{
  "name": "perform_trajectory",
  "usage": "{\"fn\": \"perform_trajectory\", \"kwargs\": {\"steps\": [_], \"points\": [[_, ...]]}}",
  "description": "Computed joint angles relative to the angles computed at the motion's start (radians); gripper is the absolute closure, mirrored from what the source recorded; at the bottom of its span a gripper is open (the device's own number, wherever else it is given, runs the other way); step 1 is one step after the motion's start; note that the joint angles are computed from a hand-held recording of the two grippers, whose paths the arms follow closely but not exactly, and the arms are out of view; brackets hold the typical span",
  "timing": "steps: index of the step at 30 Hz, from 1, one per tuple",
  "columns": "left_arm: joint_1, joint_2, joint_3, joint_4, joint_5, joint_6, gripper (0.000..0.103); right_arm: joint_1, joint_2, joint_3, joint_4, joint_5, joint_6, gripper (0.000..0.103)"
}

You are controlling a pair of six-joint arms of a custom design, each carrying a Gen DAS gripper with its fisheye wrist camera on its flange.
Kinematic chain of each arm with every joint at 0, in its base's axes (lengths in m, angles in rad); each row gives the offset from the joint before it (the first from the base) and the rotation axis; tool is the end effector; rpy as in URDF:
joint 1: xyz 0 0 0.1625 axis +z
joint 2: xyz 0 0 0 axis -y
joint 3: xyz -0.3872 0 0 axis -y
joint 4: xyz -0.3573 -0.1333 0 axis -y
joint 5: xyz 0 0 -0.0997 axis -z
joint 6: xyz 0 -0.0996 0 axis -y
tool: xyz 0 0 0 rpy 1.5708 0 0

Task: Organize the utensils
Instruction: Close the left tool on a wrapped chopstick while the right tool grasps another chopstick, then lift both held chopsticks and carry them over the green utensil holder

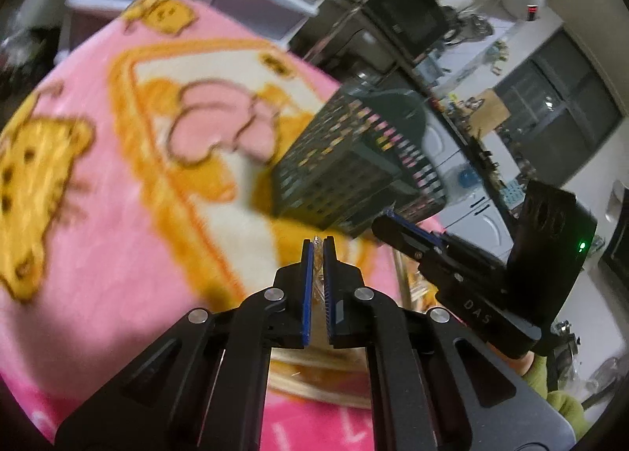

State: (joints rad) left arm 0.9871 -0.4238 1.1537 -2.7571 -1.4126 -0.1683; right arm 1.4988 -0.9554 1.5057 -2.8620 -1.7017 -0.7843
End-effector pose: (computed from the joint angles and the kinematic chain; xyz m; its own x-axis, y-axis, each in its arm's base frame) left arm -0.2901 -0.7097 0.0391 -0.9330 0.3540 -0.0656 0.3433 0.8199 -0.4582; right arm 0.0719 -0.6752 0.2862 -0.7330 -0.4071 0.5449 -0.6564 0.6334 -0.4098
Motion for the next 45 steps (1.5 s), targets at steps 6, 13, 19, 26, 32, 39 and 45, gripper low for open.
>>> {"fn": "perform_trajectory", "kwargs": {"steps": [6,13,19,26,32,39,45], "points": [[-0.042,0.031,-0.085,-0.003,-0.018,0.058,0.101,-0.009,-0.07,0.039,-0.054,0.089,0.013,0.099],[-0.076,0.082,-0.201,0.03,-0.039,0.108,0.101,-0.025,-0.12,0.052,-0.089,0.153,0.034,0.099],[-0.097,0.112,-0.271,0.049,-0.053,0.135,0.101,-0.024,-0.149,0.049,-0.11,0.191,0.039,0.099],[-0.116,0.143,-0.347,0.081,-0.06,0.163,0.101,-0.025,-0.173,0.041,-0.141,0.244,0.046,0.099],[-0.132,0.169,-0.421,0.096,-0.058,0.196,0.101,-0.014,-0.17,0.0,-0.18,0.281,0.064,0.099],[-0.149,0.22,-0.554,0.134,-0.059,0.23,0.101,0.001,-0.154,-0.064,-0.225,0.323,0.082,0.099],[-0.159,0.298,-0.731,0.179,-0.043,0.25,0.101,0.014,-0.133,-0.128,-0.24,0.342,0.082,0.099]]}}
